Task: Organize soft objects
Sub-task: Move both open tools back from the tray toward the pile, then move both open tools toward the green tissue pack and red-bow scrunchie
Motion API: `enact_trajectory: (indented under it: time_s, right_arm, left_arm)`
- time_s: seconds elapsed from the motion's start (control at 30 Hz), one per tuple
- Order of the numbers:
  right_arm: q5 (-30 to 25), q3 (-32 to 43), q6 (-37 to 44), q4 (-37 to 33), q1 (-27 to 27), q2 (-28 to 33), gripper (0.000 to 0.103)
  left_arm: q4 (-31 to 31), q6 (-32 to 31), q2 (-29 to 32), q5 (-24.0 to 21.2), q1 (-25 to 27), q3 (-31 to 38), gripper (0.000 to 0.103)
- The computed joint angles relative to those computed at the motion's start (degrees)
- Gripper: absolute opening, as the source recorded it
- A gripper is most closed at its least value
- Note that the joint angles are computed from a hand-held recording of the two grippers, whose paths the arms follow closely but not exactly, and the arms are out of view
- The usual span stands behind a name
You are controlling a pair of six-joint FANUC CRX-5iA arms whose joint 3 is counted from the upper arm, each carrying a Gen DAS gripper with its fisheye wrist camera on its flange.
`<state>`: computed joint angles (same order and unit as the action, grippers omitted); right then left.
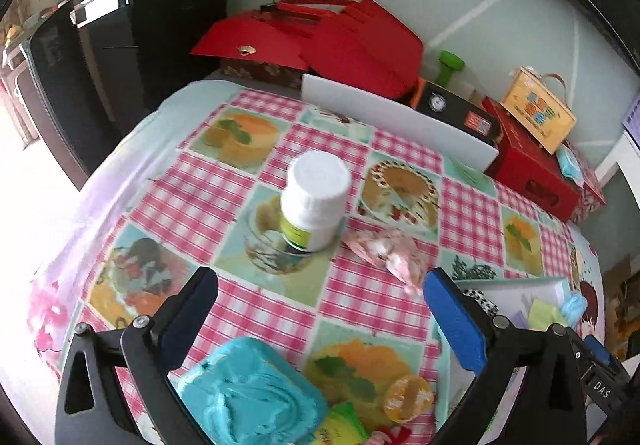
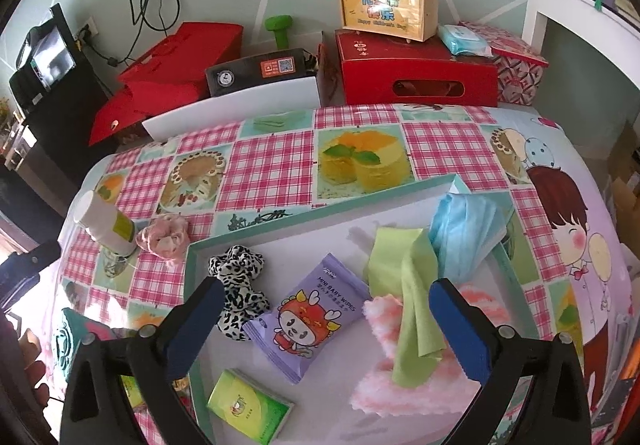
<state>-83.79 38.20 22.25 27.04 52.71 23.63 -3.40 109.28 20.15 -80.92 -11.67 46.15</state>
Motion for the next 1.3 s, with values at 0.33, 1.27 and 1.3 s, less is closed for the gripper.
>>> enact_trajectory:
  time_s: [0.33, 1.27, 1.3]
  right_arm:
    - [-2.6, 6.41, 4.57, -1.27, 0.59, 4.64, 0.103]
    - [-8.05, 29.26, 22.66, -10.92, 4.41, 18.77, 0.098]
    - [-8.13, 29.26, 22.89, -10.84, 4.63, 18.76, 0.098]
  left_arm:
    - [-4.14, 1.32, -0.9, -1.81, 1.15, 0.83, 0.102]
    - [2.52, -2.19, -1.53, -8.4, 3.36, -0.51, 0.102]
    - [2.48, -1.91, -2.43, -7.8, 3.23, -1.6, 0.102]
